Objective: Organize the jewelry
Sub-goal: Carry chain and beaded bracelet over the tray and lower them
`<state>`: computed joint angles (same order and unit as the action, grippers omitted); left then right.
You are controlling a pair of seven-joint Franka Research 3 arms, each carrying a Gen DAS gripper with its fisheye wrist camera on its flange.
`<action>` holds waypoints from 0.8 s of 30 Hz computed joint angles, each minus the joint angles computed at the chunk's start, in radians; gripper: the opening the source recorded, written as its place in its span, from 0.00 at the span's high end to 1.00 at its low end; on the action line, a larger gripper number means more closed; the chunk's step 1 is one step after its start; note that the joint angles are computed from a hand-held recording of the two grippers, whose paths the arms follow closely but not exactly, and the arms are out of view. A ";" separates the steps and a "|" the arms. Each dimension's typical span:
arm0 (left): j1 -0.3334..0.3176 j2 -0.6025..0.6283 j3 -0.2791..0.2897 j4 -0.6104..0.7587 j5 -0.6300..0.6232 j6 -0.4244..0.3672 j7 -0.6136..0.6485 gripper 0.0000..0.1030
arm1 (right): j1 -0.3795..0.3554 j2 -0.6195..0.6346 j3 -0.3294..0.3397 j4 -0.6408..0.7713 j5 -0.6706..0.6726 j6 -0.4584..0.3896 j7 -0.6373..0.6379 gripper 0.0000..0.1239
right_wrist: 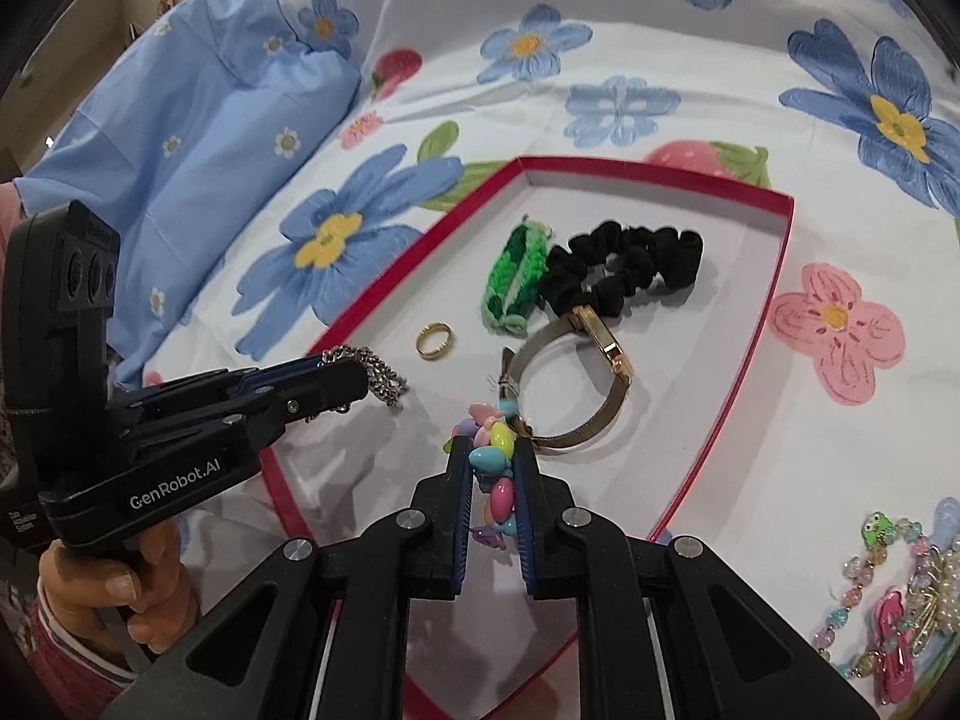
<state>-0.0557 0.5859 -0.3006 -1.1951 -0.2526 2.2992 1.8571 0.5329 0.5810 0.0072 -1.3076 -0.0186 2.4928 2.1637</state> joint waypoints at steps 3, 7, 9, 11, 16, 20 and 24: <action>-0.006 0.015 0.004 0.017 0.011 -0.014 -0.007 0.88 | -0.003 0.012 0.002 0.012 0.004 -0.021 -0.004 0.90; -0.012 0.031 0.008 0.038 0.023 -0.034 -0.019 0.88 | 0.001 0.019 -0.003 0.023 -0.004 -0.036 -0.005 0.89; -0.014 0.034 0.010 0.041 0.029 -0.037 -0.024 0.88 | 0.002 0.021 -0.003 0.029 -0.007 -0.044 -0.007 0.89; -0.017 0.042 0.012 0.054 0.036 -0.054 -0.030 0.88 | 0.003 0.022 -0.003 0.032 -0.009 -0.048 -0.008 0.89; -0.023 0.037 0.018 0.046 0.053 -0.044 -0.044 0.88 | 0.005 0.024 -0.005 0.034 -0.013 -0.050 -0.006 0.88; -0.024 0.036 0.018 0.044 0.061 -0.043 -0.046 0.88 | 0.003 0.023 -0.004 0.031 -0.011 -0.045 -0.005 0.88; -0.024 0.037 0.018 0.044 0.065 -0.044 -0.049 0.88 | 0.004 0.022 -0.004 0.030 -0.013 -0.046 -0.004 0.88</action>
<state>-0.0801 0.6225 -0.2830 -1.1507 -0.1876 2.2549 1.8082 0.5367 0.6029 0.0029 -1.2777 -0.0314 2.4471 2.1595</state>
